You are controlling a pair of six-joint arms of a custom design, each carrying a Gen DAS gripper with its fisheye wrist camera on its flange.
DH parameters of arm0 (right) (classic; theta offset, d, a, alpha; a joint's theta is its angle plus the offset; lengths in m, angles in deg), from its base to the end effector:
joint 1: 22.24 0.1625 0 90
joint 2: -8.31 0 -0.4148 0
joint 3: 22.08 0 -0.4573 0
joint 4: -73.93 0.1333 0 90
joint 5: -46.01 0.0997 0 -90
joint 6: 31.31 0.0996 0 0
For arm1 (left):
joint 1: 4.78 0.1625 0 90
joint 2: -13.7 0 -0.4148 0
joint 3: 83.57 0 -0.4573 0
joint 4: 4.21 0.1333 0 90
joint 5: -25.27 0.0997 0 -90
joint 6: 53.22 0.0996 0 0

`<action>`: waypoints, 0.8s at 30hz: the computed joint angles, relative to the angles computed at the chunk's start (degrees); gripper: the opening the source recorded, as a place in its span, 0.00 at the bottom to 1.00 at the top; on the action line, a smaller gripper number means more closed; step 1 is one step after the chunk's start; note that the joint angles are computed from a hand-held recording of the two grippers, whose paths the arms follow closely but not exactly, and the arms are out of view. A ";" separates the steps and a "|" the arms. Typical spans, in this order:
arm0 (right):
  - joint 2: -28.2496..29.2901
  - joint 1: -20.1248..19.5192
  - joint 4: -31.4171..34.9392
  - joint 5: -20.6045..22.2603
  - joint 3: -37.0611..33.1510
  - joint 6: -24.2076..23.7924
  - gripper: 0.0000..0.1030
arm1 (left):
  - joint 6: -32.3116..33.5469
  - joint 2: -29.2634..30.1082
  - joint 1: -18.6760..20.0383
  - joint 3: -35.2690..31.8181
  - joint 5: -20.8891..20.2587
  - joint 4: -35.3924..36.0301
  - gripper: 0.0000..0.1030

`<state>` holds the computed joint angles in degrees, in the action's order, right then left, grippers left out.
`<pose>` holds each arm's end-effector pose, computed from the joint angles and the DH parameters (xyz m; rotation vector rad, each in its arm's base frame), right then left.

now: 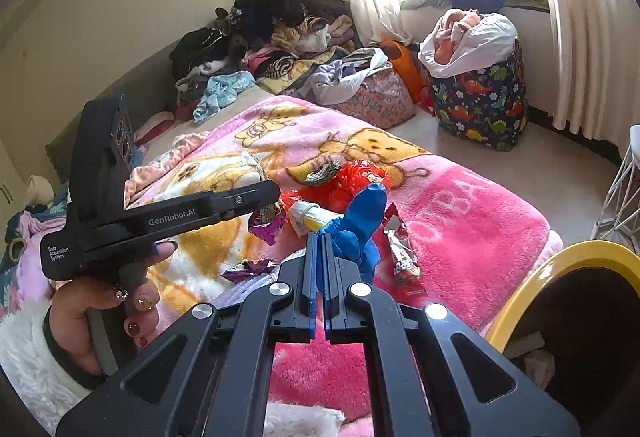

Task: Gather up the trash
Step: 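Carry the purple wrapper and blue glove with both tools over the yellow bin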

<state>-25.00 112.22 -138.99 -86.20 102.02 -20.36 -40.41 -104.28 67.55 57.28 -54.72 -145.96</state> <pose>0.3724 -0.2847 -0.0764 0.4591 -2.4983 1.0967 0.0338 -0.3901 0.3134 0.6982 2.8113 -0.7558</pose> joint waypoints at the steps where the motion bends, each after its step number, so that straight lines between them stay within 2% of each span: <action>1: -0.11 0.09 -0.17 -0.16 0.13 0.07 0.03 | -0.08 -0.30 -0.45 0.26 0.08 0.14 0.19; 24: -3.50 3.13 -5.89 -5.56 5.76 3.84 0.03 | -1.26 -4.58 -8.46 4.90 1.20 3.04 0.19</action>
<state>-28.50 115.35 -144.87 -91.76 107.78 -16.52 -41.67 -108.86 59.09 62.18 -53.52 -142.92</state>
